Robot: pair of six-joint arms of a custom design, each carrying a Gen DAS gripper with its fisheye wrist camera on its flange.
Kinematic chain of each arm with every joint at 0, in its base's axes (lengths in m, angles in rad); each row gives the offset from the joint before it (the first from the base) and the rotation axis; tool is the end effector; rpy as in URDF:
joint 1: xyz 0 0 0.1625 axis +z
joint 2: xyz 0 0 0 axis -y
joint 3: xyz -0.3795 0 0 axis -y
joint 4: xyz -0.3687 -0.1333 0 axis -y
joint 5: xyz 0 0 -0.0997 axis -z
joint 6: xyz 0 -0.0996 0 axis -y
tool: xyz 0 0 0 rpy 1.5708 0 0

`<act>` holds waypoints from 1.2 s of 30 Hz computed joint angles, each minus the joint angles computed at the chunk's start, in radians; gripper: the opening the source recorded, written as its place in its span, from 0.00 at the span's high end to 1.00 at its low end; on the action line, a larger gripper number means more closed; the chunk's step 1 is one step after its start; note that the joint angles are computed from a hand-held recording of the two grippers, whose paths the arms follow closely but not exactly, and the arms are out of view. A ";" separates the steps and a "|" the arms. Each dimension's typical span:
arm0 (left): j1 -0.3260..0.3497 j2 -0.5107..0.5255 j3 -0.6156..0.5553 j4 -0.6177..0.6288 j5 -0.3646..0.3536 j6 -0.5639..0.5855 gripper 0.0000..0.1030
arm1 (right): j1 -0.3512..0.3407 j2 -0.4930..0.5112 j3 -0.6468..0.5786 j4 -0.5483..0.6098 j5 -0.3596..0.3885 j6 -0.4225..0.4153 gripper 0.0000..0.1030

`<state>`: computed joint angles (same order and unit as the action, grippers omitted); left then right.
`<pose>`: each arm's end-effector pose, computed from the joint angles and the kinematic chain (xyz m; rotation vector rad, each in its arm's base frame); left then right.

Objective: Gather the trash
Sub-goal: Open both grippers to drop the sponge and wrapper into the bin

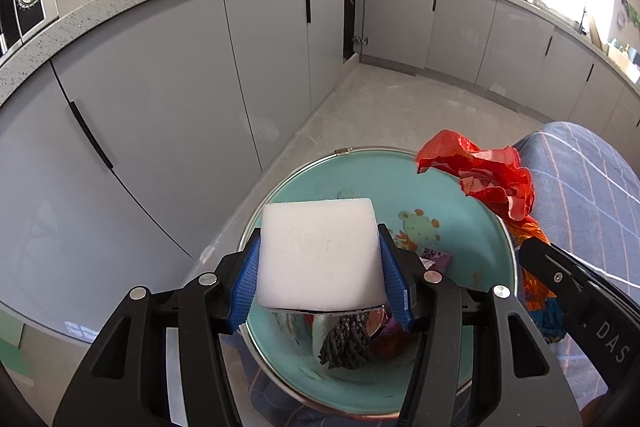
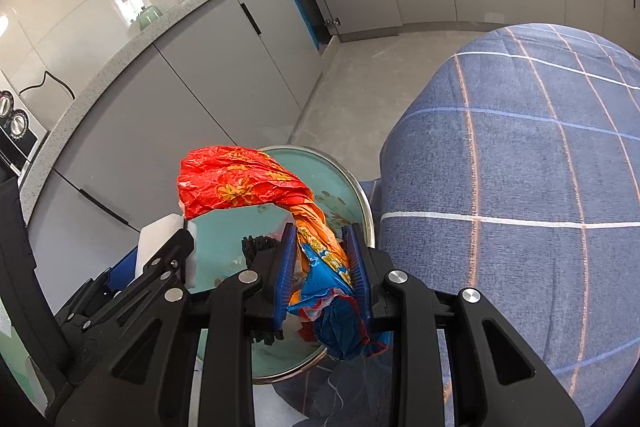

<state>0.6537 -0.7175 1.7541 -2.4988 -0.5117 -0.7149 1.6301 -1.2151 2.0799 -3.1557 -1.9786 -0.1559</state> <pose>-0.3166 -0.5199 0.0354 0.2918 2.1826 -0.8564 0.1237 -0.5002 0.2347 0.0766 -2.5603 0.9348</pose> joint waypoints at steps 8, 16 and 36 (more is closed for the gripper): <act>0.027 0.021 -0.025 0.017 -0.008 0.009 0.47 | 0.003 0.045 -0.039 0.021 -0.007 0.013 0.73; 0.048 0.030 -0.033 0.026 -0.028 0.010 0.47 | 0.006 0.083 -0.074 0.043 -0.012 0.014 0.73; 0.045 0.035 -0.036 0.055 -0.030 -0.004 0.47 | -0.004 -0.007 0.019 -0.061 0.036 -0.059 0.60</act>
